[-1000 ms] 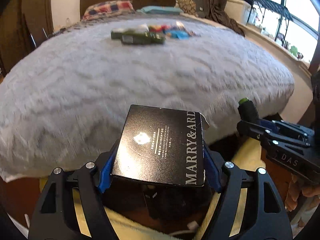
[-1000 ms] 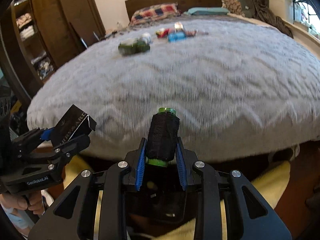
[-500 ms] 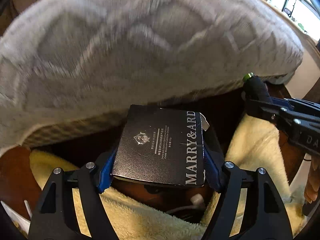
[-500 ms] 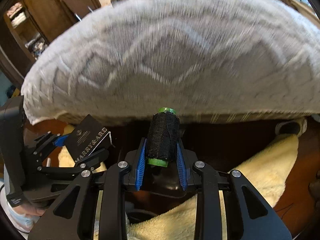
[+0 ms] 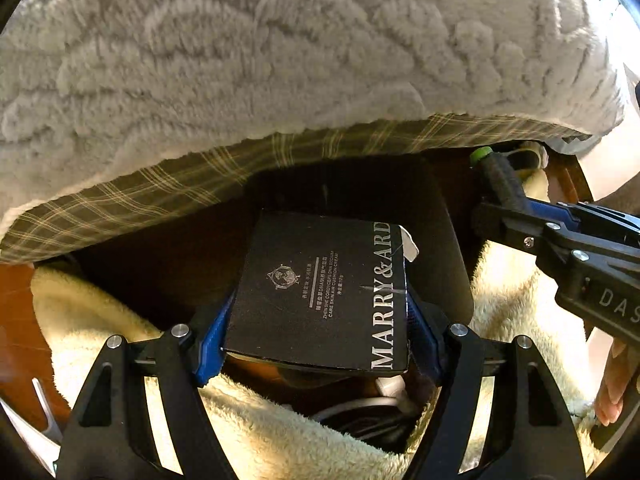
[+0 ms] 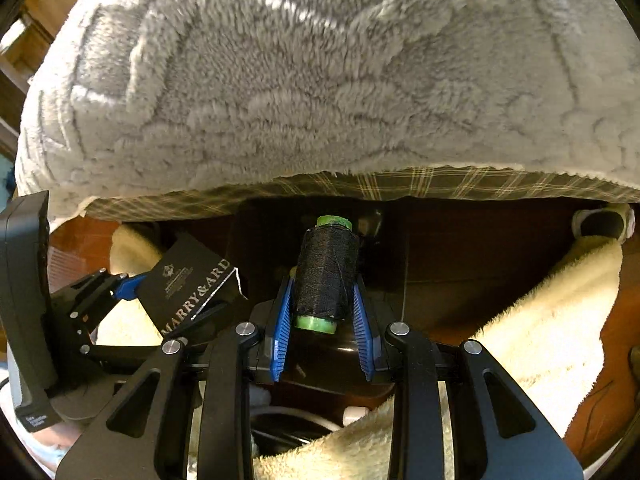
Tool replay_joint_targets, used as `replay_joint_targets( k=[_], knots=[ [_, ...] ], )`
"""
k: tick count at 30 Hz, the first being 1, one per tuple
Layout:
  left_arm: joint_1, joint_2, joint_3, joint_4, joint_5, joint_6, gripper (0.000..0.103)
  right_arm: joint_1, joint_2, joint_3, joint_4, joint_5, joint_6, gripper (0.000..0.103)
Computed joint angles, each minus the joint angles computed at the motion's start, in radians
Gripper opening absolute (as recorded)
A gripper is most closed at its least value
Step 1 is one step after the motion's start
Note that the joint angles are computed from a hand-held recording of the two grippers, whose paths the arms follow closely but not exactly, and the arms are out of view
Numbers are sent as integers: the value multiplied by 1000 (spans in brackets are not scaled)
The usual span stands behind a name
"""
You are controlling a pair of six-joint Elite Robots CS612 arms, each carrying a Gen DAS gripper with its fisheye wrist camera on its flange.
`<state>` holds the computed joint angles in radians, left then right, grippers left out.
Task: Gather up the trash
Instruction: 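Lower the box and cylinder into the bin and open both tools, then grasp the large green bottle with the left tool while the right tool grasps the blue wipes pack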
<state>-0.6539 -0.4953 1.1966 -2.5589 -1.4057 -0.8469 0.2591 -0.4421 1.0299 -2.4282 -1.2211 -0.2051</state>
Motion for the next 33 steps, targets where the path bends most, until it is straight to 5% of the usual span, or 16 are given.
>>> replay_joint_targets(
  k=[7, 11, 23, 33],
  knots=[
    [4, 3, 0, 1, 2, -6, 74, 9, 13, -20, -19, -30, 13, 33],
    [5, -4, 7, 4, 4, -9, 80, 5, 9, -15, -46, -30, 36, 53],
    [-7, -48, 50, -34, 57, -7, 91, -13, -26, 23, -148, -6, 84, 73],
    [-28, -117, 96, -132, 219, 56, 91, -27, -77, 68, -349, -24, 121, 79]
  ],
)
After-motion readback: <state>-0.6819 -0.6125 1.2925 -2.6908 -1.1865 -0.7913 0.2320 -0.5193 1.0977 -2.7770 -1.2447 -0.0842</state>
